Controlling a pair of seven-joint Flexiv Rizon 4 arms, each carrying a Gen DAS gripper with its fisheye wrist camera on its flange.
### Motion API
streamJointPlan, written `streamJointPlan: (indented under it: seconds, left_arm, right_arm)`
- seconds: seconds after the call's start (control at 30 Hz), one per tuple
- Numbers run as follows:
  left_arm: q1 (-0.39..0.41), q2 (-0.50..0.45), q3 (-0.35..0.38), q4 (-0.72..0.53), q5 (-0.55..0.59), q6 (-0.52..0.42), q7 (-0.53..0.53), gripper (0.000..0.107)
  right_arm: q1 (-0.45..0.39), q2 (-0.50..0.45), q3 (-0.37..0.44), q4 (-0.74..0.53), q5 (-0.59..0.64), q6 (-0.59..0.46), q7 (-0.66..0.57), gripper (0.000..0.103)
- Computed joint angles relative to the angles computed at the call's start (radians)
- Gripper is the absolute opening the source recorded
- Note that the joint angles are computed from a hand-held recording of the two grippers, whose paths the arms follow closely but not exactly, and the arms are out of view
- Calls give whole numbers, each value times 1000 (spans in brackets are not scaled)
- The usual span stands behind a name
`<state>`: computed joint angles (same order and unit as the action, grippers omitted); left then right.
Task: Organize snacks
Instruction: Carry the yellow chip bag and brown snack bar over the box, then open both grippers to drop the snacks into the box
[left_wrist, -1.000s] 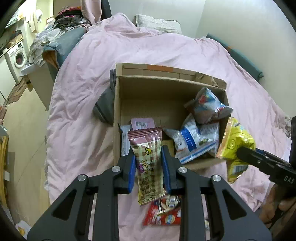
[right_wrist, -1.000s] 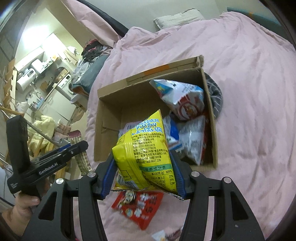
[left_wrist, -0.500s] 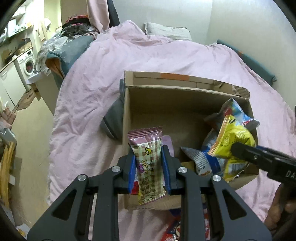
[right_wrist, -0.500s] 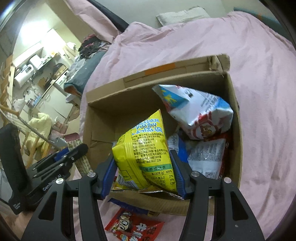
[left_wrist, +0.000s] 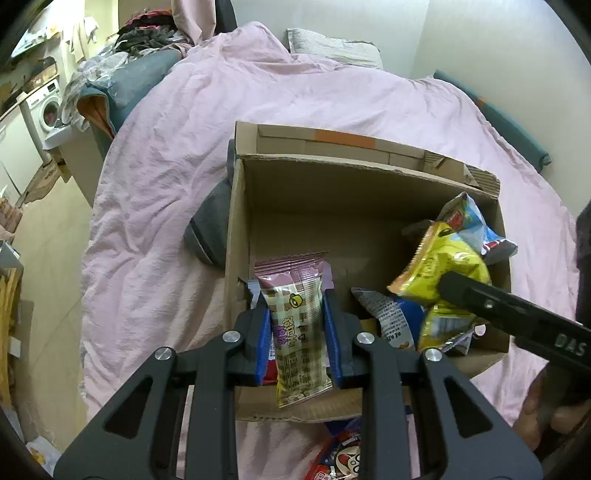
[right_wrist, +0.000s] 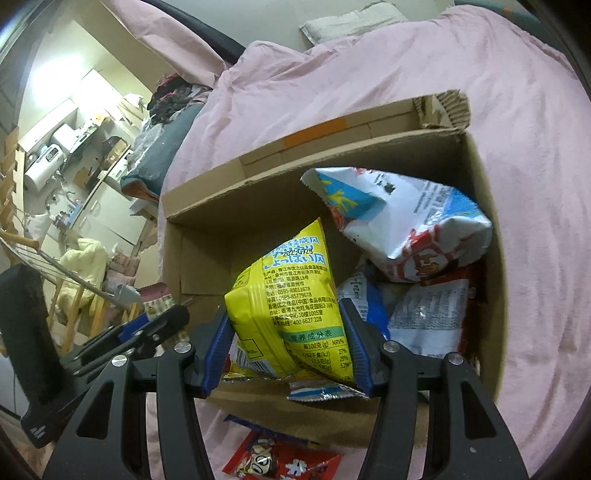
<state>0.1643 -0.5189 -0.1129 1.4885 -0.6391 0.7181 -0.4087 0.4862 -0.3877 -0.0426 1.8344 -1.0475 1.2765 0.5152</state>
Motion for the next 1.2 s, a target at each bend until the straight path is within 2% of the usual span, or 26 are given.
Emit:
streamJointPlan:
  seconds: [0.1,0.23,0.47,0.63,0.67,0.7,0.73,0.77,0.8,0.9,1.03,1.2]
  left_arm:
    - [1,9,-4,15,-11,16,18,22]
    - [2,22,-7,38,-25,32,57,23]
    - [0,13,5,22,-19,26,19,23]
    - [8,22,-3,38,-39,44,38,23]
    - [9,23,-4,39,-42,41,40,27]
    - [10,23,-4,38,-45,37,40,40]
    - [12,24,-5,39,-51,37,41,47]
    - [13,25,-7,41,-61,41,43,59]
    - [14,28,-9,47,-71,48,47,66]
    - [14,30,-10,51,-90,63,47,83]
    - [11,26,-5,47,-89,79,36,85]
    - [16,17,-2,31,-76,52,7,85]
  right_arm:
    - [-2,-8,-10,-4,-19,16,6,59]
    - [-2,-17,-42,0,-84,81,77,59]
    - [-8,-22,-34,-15,-79,87,71,59]
    - [-4,-25,-59,-20,-131,123,106,60]
    - [-1,-24,-78,-20,-173,145,151,60]
    - [-2,-24,-91,-24,-213,160,190,62]
    - [-5,-21,-96,-27,-251,165,222,65]
    - [-10,-19,-97,-32,-290,168,252,71]
    - [-16,-15,-93,-35,-317,160,266,78]
    - [-39,-8,-67,-42,-366,140,288,88]
    - [-77,-11,-14,-42,-348,113,275,88]
    - [-89,-15,2,-42,-332,116,267,88]
